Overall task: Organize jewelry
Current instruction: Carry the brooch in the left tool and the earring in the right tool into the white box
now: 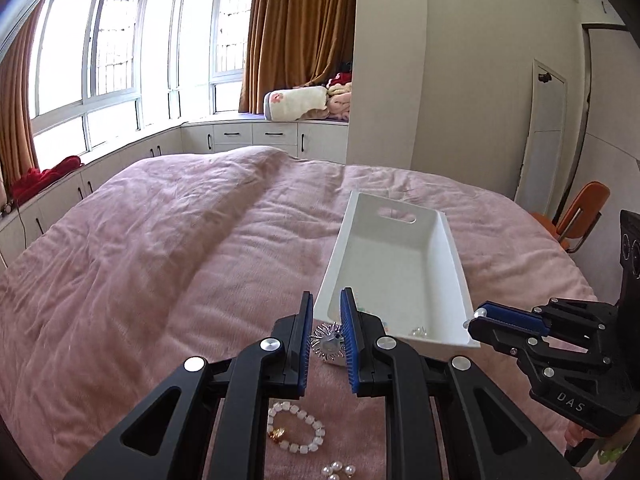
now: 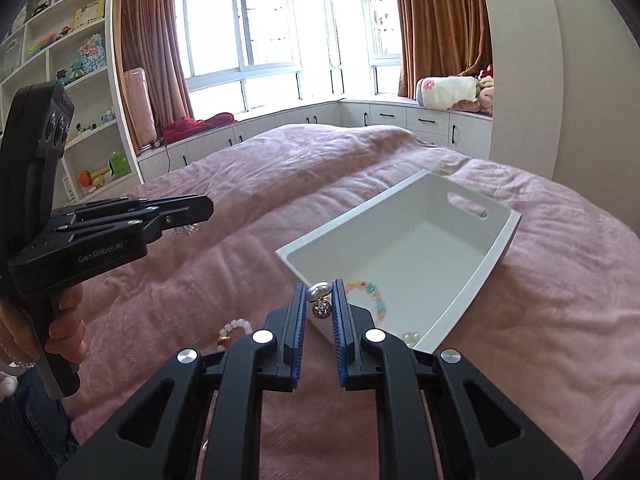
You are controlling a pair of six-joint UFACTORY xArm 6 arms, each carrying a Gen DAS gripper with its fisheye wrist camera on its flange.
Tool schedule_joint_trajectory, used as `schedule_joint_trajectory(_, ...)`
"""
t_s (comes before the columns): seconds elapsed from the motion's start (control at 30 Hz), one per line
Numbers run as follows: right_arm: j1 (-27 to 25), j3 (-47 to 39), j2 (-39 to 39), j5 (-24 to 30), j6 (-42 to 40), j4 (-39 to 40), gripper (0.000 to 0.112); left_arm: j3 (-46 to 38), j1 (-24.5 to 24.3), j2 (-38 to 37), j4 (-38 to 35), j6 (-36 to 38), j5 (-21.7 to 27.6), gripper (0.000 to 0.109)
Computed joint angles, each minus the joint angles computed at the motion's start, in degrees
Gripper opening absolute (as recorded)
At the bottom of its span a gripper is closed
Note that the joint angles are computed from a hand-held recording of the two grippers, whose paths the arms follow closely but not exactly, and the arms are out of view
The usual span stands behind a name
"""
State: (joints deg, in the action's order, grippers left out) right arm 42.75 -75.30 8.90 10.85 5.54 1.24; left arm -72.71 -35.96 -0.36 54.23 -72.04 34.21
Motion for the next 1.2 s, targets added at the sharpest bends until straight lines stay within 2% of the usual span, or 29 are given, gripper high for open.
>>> schedule_joint_trajectory(0.27, -2.35, -4.42, 1.76, 1.13, 3.49, -5.55, 0.013, -11.02, 1.78, 8.56, -6.68, 7.50, -2.22, 0.019)
schedule_joint_trajectory(0.6, -4.39, -9.26, 5.21, 3.03, 6.62, -9.59, 0.013, -24.68, 2.59, 19.71, -15.51, 17.58, -0.68, 0.019)
schedule_joint_trajectory(0.97, -5.78, -15.89, 11.40, 7.00, 7.48, -9.87, 0.013, -42.49, 3.31, 32.79, -24.63, 27.08, 7.95, 0.019)
schedule_joint_trajectory(1.2, -6.30, -18.91, 14.61, 9.69, 7.49, -8.29, 0.013, -51.11, 3.78, 39.87, -28.82, 29.52, 13.66, 0.019)
